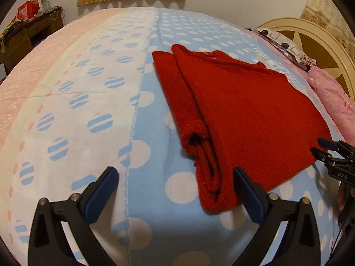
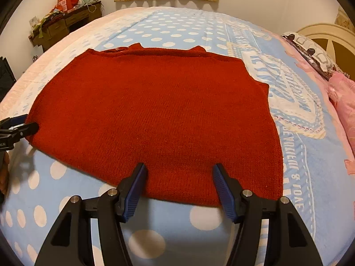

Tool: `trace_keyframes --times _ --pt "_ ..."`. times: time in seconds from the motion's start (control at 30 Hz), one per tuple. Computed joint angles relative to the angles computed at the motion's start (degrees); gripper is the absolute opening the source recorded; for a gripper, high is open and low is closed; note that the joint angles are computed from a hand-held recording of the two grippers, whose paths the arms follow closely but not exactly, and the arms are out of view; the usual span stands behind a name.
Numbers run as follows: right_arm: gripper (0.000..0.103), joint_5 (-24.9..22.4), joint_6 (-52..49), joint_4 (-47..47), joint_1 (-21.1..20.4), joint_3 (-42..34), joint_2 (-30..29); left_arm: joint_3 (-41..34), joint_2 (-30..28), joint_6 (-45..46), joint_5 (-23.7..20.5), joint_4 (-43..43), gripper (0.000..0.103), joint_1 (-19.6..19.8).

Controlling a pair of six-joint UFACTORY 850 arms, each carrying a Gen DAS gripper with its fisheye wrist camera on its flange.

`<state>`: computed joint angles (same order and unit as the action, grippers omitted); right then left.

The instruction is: Fold small clothes

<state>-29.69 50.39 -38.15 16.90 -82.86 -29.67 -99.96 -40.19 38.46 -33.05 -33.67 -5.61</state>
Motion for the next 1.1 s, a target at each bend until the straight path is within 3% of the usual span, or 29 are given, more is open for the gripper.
trace_keyframes --times 0.1,0.27,0.53,0.87,1.1 --pt "0.063 -1.52 0.93 -2.68 1.04 -0.54 0.31 0.21 0.62 0.47 -0.60 -1.14 0.103 0.55" --pt "0.063 0.00 -0.73 -6.34 3.80 -2.01 0.25 0.67 1.58 2.45 0.20 -3.50 0.103 1.92" --pt "0.063 2.22 -10.82 -8.79 9.81 -7.05 -3.93 -4.38 -1.26 -3.47 -0.24 -0.62 0.103 4.27" --pt "0.063 0.89 -19.80 -9.42 13.92 -14.45 -10.81 -9.27 -4.62 -3.71 -5.45 -3.79 0.103 5.82" --pt "0.063 -1.04 -13.08 -16.37 14.85 -18.56 -14.61 -14.94 -8.37 -1.01 -10.99 -10.61 0.103 6.61"
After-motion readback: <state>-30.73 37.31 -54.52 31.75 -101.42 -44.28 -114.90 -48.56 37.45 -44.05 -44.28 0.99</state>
